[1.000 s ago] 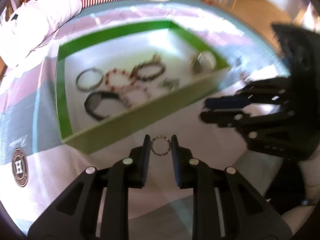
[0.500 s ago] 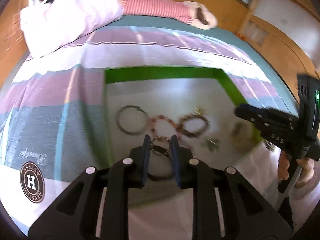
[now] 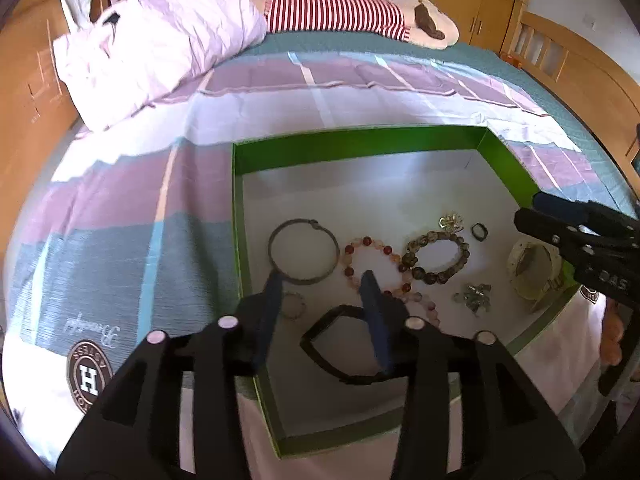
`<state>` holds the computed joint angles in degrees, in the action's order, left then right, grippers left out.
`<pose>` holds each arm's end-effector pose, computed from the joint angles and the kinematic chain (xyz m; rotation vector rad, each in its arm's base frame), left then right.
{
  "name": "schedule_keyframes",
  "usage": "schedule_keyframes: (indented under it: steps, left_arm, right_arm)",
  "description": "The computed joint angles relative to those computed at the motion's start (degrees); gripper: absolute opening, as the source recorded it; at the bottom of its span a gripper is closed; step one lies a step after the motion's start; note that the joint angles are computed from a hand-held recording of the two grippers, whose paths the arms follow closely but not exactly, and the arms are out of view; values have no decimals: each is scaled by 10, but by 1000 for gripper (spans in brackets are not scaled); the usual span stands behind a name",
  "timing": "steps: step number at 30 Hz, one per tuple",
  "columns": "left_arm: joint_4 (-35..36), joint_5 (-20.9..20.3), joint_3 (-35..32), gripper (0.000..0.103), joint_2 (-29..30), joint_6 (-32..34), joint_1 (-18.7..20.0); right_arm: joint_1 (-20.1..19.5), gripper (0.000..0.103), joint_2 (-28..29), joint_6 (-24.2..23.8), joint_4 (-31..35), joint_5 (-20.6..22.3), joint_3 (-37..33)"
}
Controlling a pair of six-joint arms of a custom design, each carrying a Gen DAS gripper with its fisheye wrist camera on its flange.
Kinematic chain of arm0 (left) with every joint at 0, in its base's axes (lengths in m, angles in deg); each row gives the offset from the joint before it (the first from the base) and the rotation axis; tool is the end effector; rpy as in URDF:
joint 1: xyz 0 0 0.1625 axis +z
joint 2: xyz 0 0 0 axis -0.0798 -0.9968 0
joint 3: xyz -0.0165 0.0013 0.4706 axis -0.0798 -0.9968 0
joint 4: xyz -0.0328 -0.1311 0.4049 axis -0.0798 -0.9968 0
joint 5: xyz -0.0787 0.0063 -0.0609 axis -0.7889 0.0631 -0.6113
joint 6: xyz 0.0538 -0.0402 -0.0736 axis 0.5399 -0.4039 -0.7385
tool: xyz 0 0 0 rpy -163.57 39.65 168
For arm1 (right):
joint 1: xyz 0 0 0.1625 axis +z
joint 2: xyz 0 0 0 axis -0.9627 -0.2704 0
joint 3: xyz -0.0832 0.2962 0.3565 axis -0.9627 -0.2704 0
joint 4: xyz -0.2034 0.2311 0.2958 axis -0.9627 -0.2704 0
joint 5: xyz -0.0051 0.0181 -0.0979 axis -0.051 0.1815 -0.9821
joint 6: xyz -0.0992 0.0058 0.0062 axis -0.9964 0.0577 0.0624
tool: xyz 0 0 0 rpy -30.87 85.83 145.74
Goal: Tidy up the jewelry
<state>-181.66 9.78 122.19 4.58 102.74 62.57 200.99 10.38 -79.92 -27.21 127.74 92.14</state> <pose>-0.1011 -0.5096 0.3179 1.0194 2.3966 -0.4733 0.3558 -0.3944 0.0309 0.0873 -2.2630 1.0157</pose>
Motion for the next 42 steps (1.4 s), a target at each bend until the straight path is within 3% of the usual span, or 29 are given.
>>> schedule_keyframes:
  steps: [2, 4, 6, 8, 10, 16, 42]
  left_arm:
    - [-18, 8, 13, 53, -13, -6, -11]
    - [-37, 24, 29, 70, -28, -20, -24]
    - [-58, 44, 50, 81, -53, -39, -40]
    - [-62, 39, 58, 88, -68, -44, -45]
    - [-59, 47, 61, 94, -74, -48, -52]
    - [-44, 68, 61, 96, -70, -51, -56]
    - [-35, 77, 59, 99, -63, -49, -57]
  right_arm:
    - [21, 72, 4, 12, 3, 20, -6]
    - [42, 87, 4, 23, -7, 36, -2]
    - [58, 100, 7, 26, -18, 56, 0]
    - [65, 102, 15, 27, -16, 73, -3]
    - [64, 102, 34, 59, 39, 79, -26]
    - [61, 102, 70, 114, 113, 117, -59]
    - [63, 102, 80, 108, 114, 128, -64]
